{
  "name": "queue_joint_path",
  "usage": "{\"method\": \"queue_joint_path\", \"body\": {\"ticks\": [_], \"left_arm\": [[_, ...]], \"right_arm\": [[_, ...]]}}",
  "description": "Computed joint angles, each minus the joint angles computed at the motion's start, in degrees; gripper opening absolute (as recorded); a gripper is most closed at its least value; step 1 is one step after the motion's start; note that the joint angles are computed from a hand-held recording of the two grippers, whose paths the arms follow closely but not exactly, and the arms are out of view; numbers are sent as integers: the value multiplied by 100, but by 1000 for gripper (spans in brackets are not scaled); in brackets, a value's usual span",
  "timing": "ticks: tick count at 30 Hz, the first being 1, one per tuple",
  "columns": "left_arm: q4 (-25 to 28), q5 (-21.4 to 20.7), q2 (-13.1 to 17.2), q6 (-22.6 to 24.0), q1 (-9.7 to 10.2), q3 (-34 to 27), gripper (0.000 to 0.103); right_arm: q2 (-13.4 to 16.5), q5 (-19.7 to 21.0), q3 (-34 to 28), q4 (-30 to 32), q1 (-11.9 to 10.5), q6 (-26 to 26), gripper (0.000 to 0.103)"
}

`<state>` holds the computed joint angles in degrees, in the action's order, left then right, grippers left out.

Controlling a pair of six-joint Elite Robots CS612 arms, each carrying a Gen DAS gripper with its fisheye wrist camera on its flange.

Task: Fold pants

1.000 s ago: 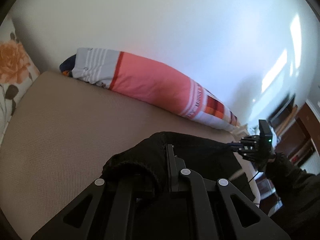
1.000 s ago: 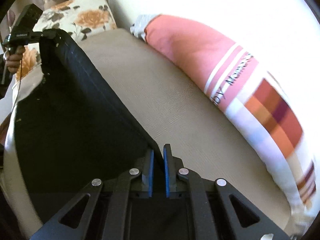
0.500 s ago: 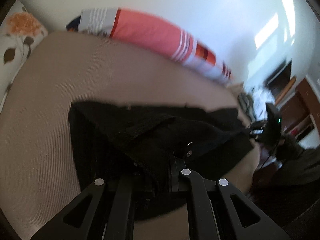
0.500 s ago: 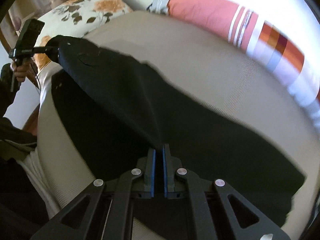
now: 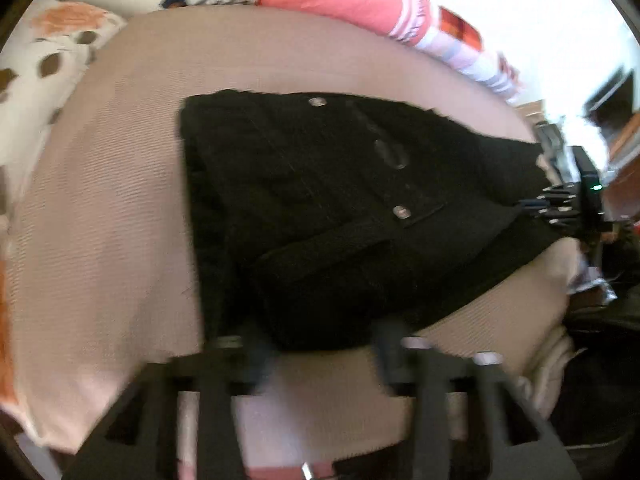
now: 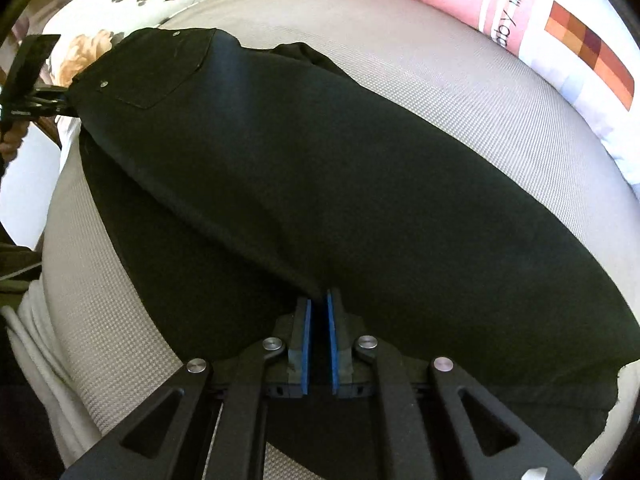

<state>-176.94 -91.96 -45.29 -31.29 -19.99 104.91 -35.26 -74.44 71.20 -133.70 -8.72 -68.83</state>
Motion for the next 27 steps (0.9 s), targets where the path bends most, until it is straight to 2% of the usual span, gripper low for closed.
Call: {"method": "queue_joint_path", "body": {"ticks": [1, 2, 7, 11, 13, 14, 15, 16, 17, 19, 23, 27], "left_arm": [[125, 215, -72, -82, -49, 62, 72], [99, 270, -126, -232, -68, 143, 72], [-653, -472, -125, -1669, 15, 347, 72], [-1129, -937, 154, -2990, 82, 171, 70], [-1413, -1042, 309, -3623, 131, 62, 68], [-1519, -985, 366, -3916, 136, 16, 63], [-1400, -922, 397, -4063, 147, -86, 58], [-1238, -774, 379, -4148, 134, -125, 39], [-1057, -636, 353, -4149, 130, -166, 25], [-854, -544, 313, -3893, 148, -235, 19], [-662, -86, 144, -2830, 135, -331, 17], [-526, 73, 88, -1929, 167, -390, 17]], "right_arm": [[12, 22, -13, -8, -6, -9, 7], [18, 59, -16, -20, -10, -7, 7], [38, 217, 9, -75, -56, -15, 7], [22, 269, 67, -174, -70, -43, 7], [-15, 282, 161, -277, -82, -45, 7], [-24, 292, 188, -324, -85, -26, 7], [-38, 299, 225, -393, -88, 9, 7], [-68, 306, 287, -448, -99, 19, 7], [-97, 358, 330, -505, -110, 95, 7], [-186, 465, 428, -575, -142, 236, 7], [-482, 717, 714, -689, -198, 239, 7], [-671, 704, 962, -571, -201, -5, 7]]}}
